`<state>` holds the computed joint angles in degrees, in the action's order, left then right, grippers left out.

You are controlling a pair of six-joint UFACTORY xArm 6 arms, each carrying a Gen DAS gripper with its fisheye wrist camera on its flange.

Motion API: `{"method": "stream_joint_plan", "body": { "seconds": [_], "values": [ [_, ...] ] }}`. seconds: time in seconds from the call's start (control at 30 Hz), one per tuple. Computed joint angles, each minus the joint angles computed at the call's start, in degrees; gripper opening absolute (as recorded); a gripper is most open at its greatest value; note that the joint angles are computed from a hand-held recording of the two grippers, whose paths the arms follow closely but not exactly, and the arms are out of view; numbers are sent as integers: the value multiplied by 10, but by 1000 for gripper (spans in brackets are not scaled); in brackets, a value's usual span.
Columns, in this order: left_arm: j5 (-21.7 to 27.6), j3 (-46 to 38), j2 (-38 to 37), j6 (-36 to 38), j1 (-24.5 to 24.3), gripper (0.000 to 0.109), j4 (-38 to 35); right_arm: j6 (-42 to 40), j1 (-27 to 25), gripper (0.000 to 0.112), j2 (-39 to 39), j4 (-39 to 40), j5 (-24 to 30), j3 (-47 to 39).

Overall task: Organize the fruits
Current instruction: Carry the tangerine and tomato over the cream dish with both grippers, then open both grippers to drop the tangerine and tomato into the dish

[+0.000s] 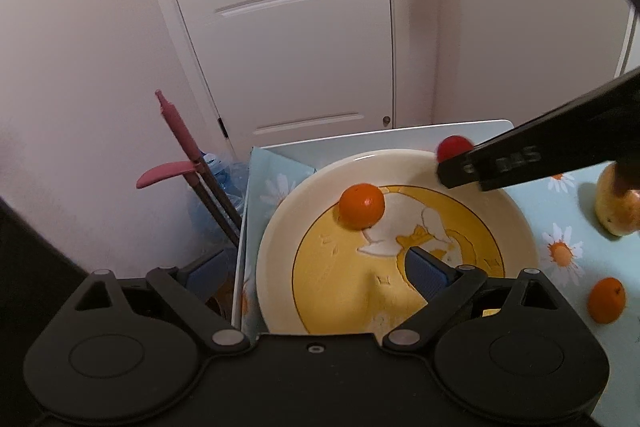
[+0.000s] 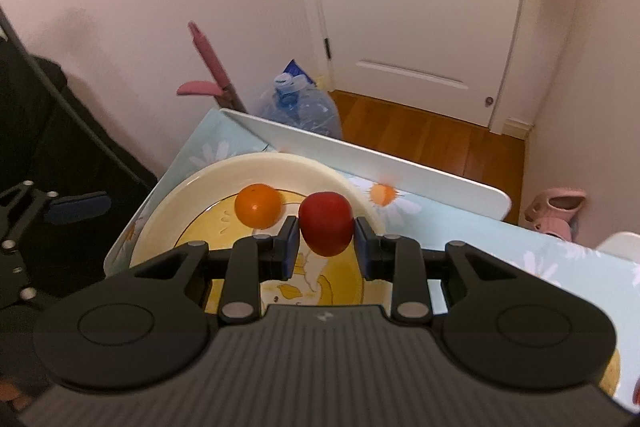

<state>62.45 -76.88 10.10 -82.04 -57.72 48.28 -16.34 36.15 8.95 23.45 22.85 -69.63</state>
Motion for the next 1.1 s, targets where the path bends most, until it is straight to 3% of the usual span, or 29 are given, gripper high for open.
{"method": "stream_joint_plan", "body": {
  "seconds": [0.17, 0.37, 0.43, 0.5, 0.8, 1.1],
  "values": [
    [32, 0, -5, -13, -19, 98, -5, -18, 11, 44, 26, 3, 1, -17],
    [33, 12, -12, -31, -25, 98, -8, -37, 20, 47, 38, 9, -10, -18],
    [30, 16, -15, -34, -26, 98, -5, -28, 24, 83, 33, -7, -28, -8],
    [27, 19, -17, -37, -28, 98, -4, -15, 29, 103, 22, -19, -59, 10],
    [34, 23, -31, -41, -40, 98, 2, 61, 31, 103, -40, -70, -80, 66],
    [48, 11, -44, -29, -59, 103, 37, 218, 24, 103, -143, -190, -86, 142]
  ]
}}
